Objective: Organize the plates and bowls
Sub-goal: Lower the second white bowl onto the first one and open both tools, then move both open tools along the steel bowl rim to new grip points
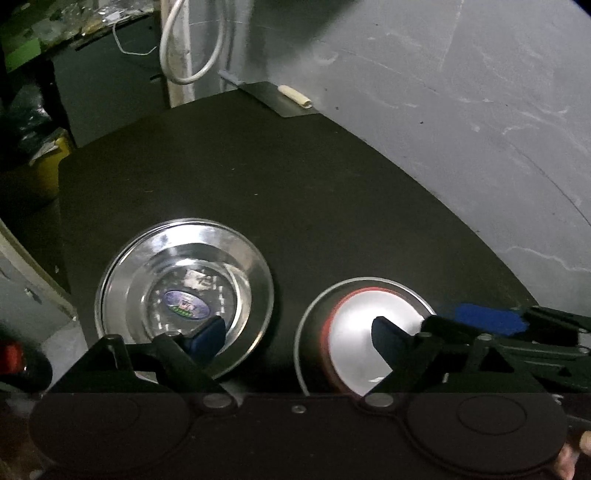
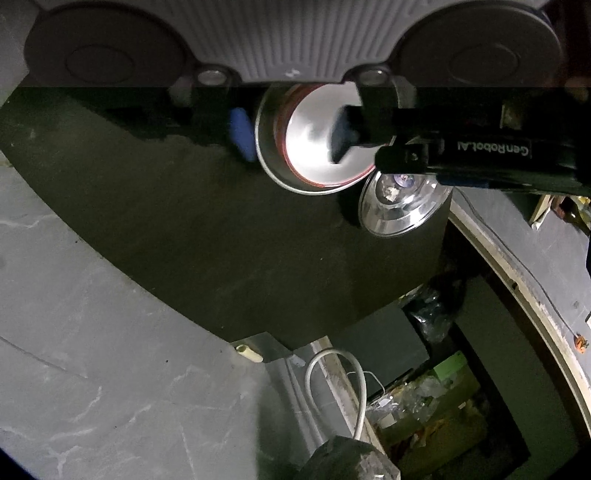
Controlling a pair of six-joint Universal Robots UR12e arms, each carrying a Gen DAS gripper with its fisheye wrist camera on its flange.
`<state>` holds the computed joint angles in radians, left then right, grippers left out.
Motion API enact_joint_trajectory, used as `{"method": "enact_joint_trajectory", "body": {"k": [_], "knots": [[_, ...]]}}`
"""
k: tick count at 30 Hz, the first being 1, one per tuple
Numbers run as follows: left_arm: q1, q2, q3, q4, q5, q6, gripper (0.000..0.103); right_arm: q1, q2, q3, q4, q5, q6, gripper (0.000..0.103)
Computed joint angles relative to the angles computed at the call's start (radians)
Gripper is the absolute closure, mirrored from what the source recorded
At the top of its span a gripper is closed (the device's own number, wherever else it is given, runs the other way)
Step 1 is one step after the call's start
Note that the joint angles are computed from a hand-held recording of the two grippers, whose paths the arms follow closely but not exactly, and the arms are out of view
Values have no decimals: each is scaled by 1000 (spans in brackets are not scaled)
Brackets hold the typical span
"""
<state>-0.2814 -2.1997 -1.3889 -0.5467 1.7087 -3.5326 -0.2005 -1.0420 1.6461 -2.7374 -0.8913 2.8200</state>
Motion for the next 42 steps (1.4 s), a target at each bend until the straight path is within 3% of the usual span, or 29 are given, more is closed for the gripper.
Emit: {"method": "enact_joint_trajectory", "body": {"k": [5, 14, 30, 42], "knots": [[9, 13, -25, 28, -2, -61, 4, 1, -6, 6, -27, -14, -8, 18], [5, 27, -41, 30, 29, -90, 1, 8, -13, 18, -86, -64, -7, 1], [-12, 37, -48, 29, 77, -63, 1, 3, -20, 31, -127, -79, -2, 0], [-30, 37, -45, 4, 127, -26, 1, -1, -21, 19, -91, -101, -50, 0]]}}
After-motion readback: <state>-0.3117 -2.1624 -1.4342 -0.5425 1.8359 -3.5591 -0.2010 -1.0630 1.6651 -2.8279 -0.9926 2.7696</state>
